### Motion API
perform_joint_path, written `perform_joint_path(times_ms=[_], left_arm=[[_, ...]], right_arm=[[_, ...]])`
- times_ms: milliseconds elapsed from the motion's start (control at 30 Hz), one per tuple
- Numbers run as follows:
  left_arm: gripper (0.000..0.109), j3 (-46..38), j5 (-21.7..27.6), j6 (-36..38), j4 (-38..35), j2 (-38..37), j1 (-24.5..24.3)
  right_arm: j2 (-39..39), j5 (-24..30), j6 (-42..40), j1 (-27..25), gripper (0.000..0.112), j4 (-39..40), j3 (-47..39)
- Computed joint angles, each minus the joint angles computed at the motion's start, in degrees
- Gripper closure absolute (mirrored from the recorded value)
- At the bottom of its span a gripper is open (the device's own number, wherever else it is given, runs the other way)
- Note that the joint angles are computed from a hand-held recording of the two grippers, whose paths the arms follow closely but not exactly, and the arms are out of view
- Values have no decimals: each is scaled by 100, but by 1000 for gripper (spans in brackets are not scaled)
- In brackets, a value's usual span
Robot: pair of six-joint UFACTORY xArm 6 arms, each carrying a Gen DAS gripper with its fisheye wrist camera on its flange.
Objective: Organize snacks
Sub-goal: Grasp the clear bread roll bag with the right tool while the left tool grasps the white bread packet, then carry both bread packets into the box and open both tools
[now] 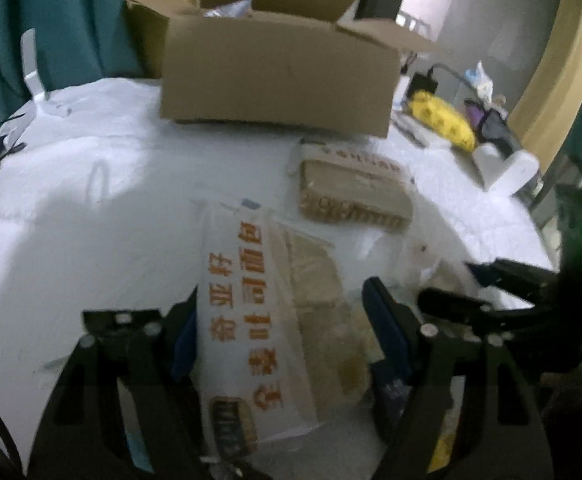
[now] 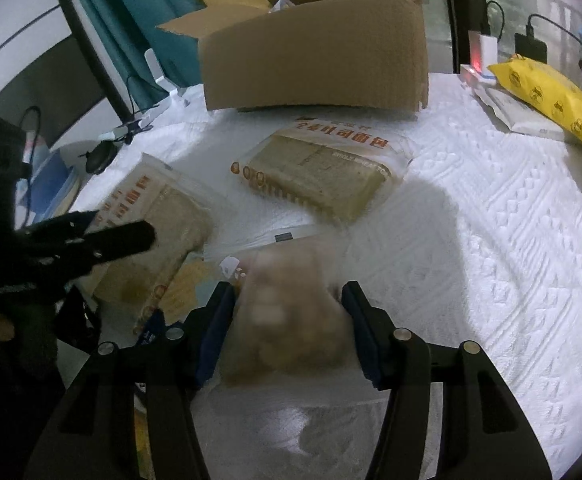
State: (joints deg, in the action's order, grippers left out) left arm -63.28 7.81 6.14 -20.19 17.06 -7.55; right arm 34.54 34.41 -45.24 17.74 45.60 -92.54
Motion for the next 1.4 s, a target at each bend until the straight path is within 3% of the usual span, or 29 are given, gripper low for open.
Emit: perform_joint_path(times_ms=[33,100,333,500,600,933,1400], left_arm=[[37,-88,118,-70,102,77,16],[43,-313,430,255,-381,201,48],[70,-314,407,788,-800,71,24],[83,-373,479,1675,-1739,-78,-29],[84,-487,694,2104,-2150,-138,12],[85,-866,814,3011,-2759,-267,132],[85,-2080,781,4489,-3665,192,485]], right_arm=[[8,20,21,-12,53,25,-17],[15,5,67,-22,54,68,-22],[-52,-230,206,20,59,129,94],[-149,-477,215,59,63,350,213],[-224,-457,63,80,63,672,212],[-298,-910,292,204,63,600,-100],[429,-952,1274,250,63,-608,-1591]])
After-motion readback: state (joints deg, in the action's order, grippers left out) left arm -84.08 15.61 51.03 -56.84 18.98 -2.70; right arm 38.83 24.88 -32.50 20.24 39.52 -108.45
